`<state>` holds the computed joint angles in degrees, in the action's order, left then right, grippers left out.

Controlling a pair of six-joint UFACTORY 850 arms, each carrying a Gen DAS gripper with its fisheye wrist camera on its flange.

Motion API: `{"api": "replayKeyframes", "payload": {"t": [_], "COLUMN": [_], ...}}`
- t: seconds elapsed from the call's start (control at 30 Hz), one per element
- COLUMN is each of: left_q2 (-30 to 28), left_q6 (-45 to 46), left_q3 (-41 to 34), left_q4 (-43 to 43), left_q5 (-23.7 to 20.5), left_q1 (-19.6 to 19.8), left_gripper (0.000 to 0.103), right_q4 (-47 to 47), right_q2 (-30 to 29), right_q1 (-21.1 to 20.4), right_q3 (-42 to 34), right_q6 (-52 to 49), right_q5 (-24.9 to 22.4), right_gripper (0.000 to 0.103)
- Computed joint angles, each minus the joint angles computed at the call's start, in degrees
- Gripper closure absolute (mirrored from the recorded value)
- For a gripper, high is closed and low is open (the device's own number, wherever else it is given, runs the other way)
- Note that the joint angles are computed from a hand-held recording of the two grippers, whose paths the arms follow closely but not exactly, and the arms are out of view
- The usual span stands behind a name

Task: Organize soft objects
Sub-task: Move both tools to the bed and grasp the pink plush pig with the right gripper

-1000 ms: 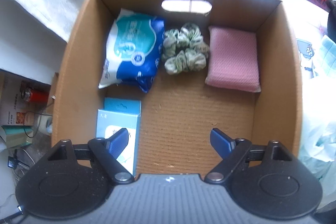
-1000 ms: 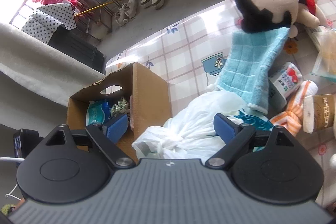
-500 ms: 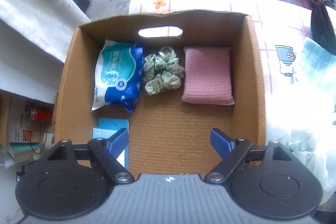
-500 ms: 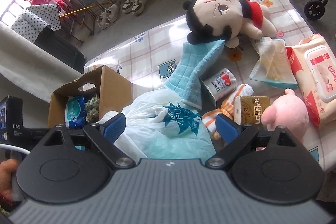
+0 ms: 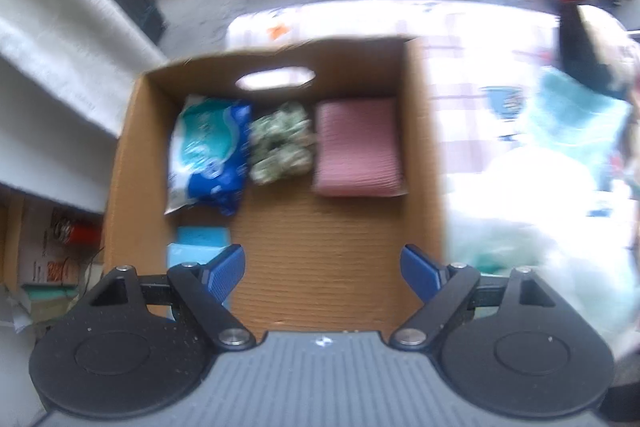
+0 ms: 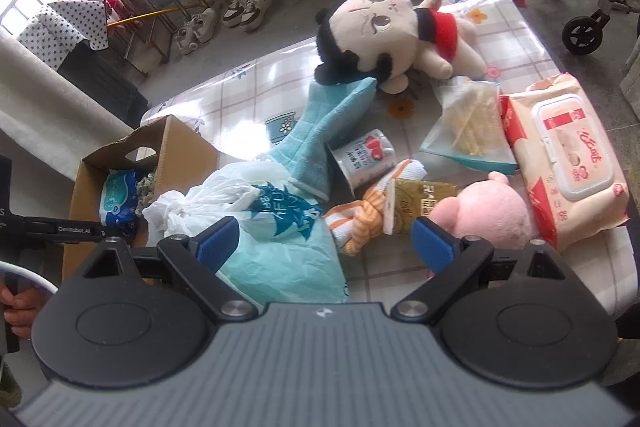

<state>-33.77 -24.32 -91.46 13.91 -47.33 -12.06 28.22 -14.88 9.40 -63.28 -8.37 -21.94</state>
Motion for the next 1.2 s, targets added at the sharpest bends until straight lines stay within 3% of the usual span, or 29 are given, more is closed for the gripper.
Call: {"api": "replayKeyframes", "payload": {"t": [0.27, 0.43, 0.6, 0.9, 1.03, 1.2], "left_q2": [-3.0, -8.0, -12.7, -20.9, -23.4, -26.0], "left_q6": [10.1, 6.8, 3.6, 4.7, 5.7, 10.0], "left_q3": [-7.4, -13.8, -19.6, -30.9, -35.0, -39.9], "left_q4": [-9.1, -7.8, -7.6, -7.9, -7.2, -6.7], "left_q5": [2.5, 1.3, -0.8, -6.6, -9.0, -11.9], "left_q1": [-6.1, -10.5, -13.0, -16.1, -16.7, -17.2], "left_gripper": [0.016, 0.017, 0.031, 0.059, 0.063, 0.063], "right_q4": [-6.0, -2.9, 8.1, 12.0, 16.0, 19.7], "right_q2": [1.8, -1.7, -7.1, -15.3, -15.3, -14.1], "right_q1": [-5.8, -9.8, -12.1, -12.1, -12.8, -15.4], "right_q3": [4.3, 4.5, 2.8, -2.8, -2.6, -1.5], "right_q6": [7.7, 6.4, -5.1, -12.1, -18.2, -22.9], "right_q5": [2.2, 3.3, 2.4, 0.3, -0.1, -3.8], "right_gripper": [0.010, 0.010, 0.010, 0.009, 0.013, 0.021]}}
